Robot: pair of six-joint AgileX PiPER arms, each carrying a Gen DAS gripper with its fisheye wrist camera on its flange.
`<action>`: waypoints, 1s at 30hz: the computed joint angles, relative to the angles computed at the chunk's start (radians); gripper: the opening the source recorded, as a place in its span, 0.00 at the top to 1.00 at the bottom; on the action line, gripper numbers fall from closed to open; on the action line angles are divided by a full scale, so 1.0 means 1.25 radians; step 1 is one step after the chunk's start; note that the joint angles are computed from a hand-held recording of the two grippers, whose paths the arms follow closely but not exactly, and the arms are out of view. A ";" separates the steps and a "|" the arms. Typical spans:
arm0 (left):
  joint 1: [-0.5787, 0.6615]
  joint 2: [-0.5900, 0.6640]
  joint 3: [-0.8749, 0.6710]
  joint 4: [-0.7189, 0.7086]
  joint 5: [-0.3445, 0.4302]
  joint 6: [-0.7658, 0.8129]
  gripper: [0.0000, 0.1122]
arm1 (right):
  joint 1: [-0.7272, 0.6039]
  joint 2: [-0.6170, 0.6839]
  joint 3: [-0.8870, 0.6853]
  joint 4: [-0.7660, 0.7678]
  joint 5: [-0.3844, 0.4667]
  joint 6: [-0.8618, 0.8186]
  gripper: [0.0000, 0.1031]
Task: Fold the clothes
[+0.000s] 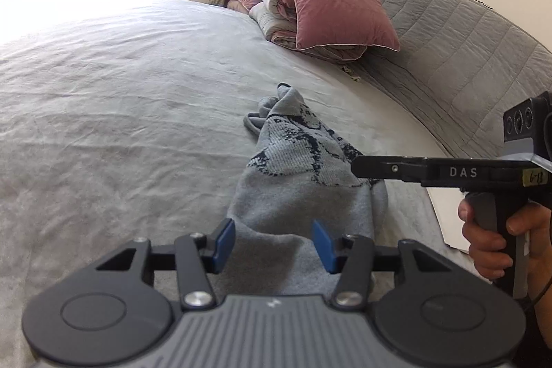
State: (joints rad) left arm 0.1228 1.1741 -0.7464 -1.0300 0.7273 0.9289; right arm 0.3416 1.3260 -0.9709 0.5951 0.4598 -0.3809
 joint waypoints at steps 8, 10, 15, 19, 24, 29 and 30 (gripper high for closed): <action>-0.113 0.138 -0.058 0.062 -0.134 -0.133 0.56 | 0.001 0.066 -0.048 0.006 0.007 0.079 0.40; -0.121 0.166 -0.070 0.068 -0.134 -0.166 0.63 | -0.008 0.075 -0.052 0.022 0.014 0.084 0.40; -0.143 0.181 -0.069 0.033 -0.154 -0.176 0.95 | -0.023 0.086 -0.059 0.030 0.024 0.100 0.40; -0.175 0.127 -0.029 -0.110 -0.168 0.009 0.96 | -0.038 0.082 -0.061 0.057 0.033 0.081 0.40; -0.249 0.088 0.003 -0.188 -0.159 0.159 0.96 | -0.043 0.088 -0.071 0.076 0.039 0.058 0.40; -0.338 0.080 0.020 -0.171 -0.197 0.194 0.96 | -0.027 0.114 -0.090 0.048 0.040 0.065 0.40; -0.351 0.081 0.022 -0.167 -0.204 0.194 0.96 | -0.020 0.122 -0.095 0.029 0.039 0.075 0.41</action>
